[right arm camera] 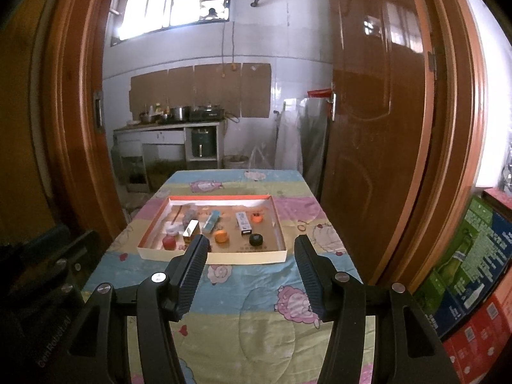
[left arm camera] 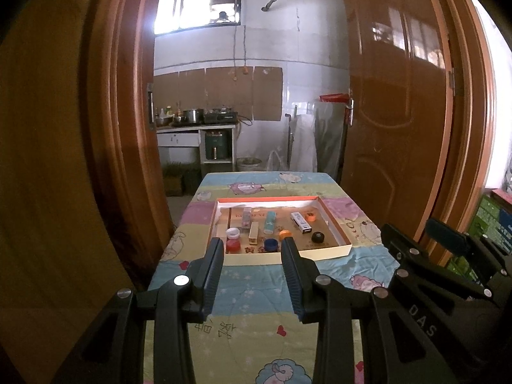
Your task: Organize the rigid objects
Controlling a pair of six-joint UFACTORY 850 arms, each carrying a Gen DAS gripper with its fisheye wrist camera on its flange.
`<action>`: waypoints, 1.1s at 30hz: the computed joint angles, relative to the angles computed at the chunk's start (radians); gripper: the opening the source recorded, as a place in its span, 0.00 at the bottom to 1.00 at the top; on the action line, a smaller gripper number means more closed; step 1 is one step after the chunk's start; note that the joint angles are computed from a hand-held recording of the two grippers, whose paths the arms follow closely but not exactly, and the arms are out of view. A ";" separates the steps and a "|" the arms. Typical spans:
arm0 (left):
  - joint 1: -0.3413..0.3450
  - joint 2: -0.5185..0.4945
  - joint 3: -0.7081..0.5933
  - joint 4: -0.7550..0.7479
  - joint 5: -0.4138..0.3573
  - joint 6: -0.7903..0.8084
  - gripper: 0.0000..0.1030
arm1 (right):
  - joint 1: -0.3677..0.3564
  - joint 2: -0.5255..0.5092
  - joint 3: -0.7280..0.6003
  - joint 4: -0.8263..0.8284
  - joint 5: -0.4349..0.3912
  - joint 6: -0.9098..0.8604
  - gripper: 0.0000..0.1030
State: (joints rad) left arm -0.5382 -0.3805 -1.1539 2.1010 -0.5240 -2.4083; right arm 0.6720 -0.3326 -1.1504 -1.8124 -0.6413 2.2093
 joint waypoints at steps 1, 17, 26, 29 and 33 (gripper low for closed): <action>0.000 0.000 0.000 -0.001 -0.001 0.000 0.36 | 0.000 0.000 0.000 0.000 0.000 0.000 0.57; 0.000 0.008 0.011 -0.004 -0.006 -0.005 0.36 | 0.003 0.005 0.002 -0.003 0.003 0.002 0.57; 0.000 0.009 0.011 -0.004 -0.006 -0.005 0.36 | 0.004 0.004 0.001 -0.003 0.001 0.003 0.57; 0.000 0.009 0.012 -0.003 -0.006 -0.006 0.36 | 0.005 0.004 0.001 -0.002 -0.001 -0.001 0.57; 0.001 0.009 0.012 -0.003 -0.006 -0.006 0.36 | 0.005 0.003 0.001 -0.003 -0.001 0.001 0.57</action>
